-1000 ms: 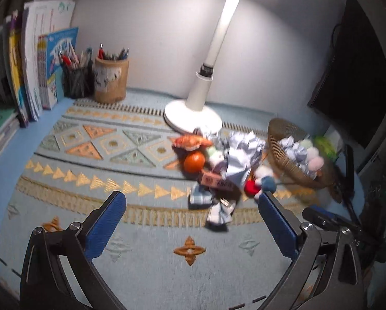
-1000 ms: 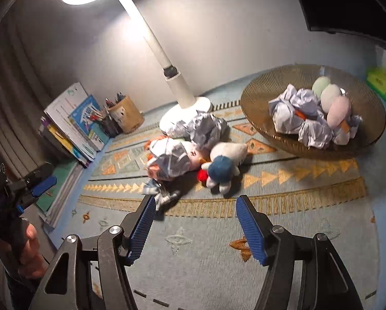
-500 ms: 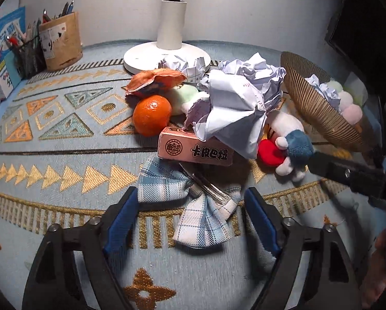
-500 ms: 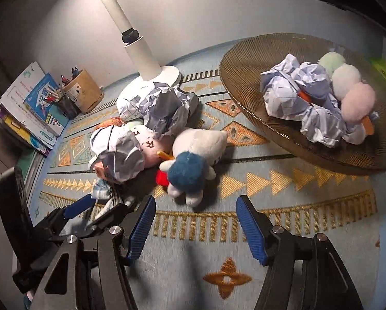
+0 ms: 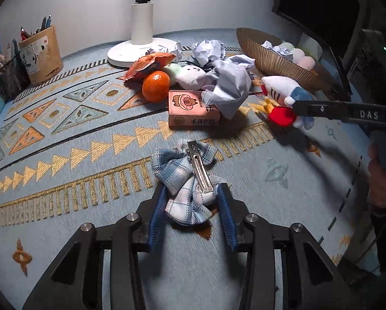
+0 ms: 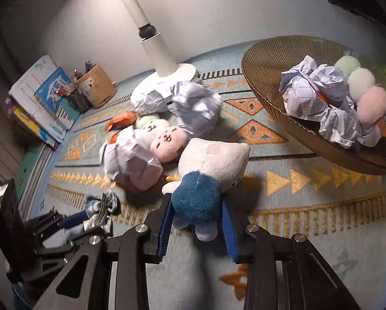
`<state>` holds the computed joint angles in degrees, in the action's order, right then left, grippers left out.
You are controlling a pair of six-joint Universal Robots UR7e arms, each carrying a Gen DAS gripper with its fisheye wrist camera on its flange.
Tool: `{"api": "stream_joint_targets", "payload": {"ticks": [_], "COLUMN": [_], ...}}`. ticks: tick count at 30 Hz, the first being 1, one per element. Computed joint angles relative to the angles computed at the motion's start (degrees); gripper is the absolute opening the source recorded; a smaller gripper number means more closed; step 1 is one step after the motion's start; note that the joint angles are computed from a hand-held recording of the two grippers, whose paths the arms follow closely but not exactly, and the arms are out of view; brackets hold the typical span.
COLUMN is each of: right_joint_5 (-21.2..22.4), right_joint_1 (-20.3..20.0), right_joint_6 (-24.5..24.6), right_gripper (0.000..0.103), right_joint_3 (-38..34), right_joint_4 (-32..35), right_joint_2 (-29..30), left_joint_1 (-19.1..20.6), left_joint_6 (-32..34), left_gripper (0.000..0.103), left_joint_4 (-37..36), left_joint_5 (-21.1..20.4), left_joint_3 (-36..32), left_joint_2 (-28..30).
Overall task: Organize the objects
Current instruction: 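Grasp the checkered cloth with clip with the left tool while the right tool grasps the white-blue plush, then carry the cloth and plush over the glass bowl and open both tools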
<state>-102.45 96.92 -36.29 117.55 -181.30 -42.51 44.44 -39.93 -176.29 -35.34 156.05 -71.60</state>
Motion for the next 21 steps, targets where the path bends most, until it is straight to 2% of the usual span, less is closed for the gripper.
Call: {"api": "stream_joint_targets", "payload": {"ticks": [3,6,7,10,12,13,14,16,17,19,21], "right_joint_5": [-2.6,-3.9,-4.0,-2.3,-1.5,-1.4,-1.4,-1.8,-1.7,-3.3,-5.4], "right_joint_1": [-0.1,-1.6,-2.3,-4.2,-4.6,-4.4,-4.2,-3.3,-2.9,-2.1,-1.3], "right_joint_6": [-4.9,-6.4,-6.0,-3.1,-2.6,-3.0,-3.3,-3.0,-2.6,-1.1,-0.2], "right_gripper": [0.034,0.036,0.036,0.038,0.049,0.062,0.064,0.064,0.064,0.064,0.06], "right_joint_3": [4.2,5.7,5.8,5.4,6.0,6.5,7.0,7.1,7.0,6.1,5.3], "right_joint_4": [-1.9,-1.1,-0.4,5.1,5.2,3.7,1.4,-0.6,-1.0,-2.0,-3.9], "right_joint_2": [-2.4,-3.0,-3.2,-5.0,-6.0,-6.2,-6.1,-5.5,-5.1,-3.7,-1.8], "left_joint_1": [-0.1,2.2,2.3,1.6,0.8,0.7,0.6,0.0,-0.3,-0.7,-1.2], "left_joint_6": [-3.5,-4.0,-5.3,-12.4,-14.9,-16.3,-17.7,-21.0,-21.1,-19.2,-19.0], "left_gripper": [0.068,0.072,0.072,0.072,0.072,0.072,0.07,0.055,0.041,0.026,0.021], "left_joint_4": [-2.7,-7.2,-6.0,4.5,5.7,6.9,8.8,14.8,15.3,10.7,8.1], "left_joint_5": [0.1,0.2,0.7,2.9,4.2,5.1,6.0,8.1,8.5,8.0,7.8], "left_joint_3": [0.9,-0.2,-0.8,-3.2,-3.6,-4.0,-4.5,-5.4,-5.4,-4.1,-3.2], "left_joint_2": [-0.2,1.9,2.4,2.9,4.2,4.7,5.1,5.3,5.4,5.7,6.1]}}
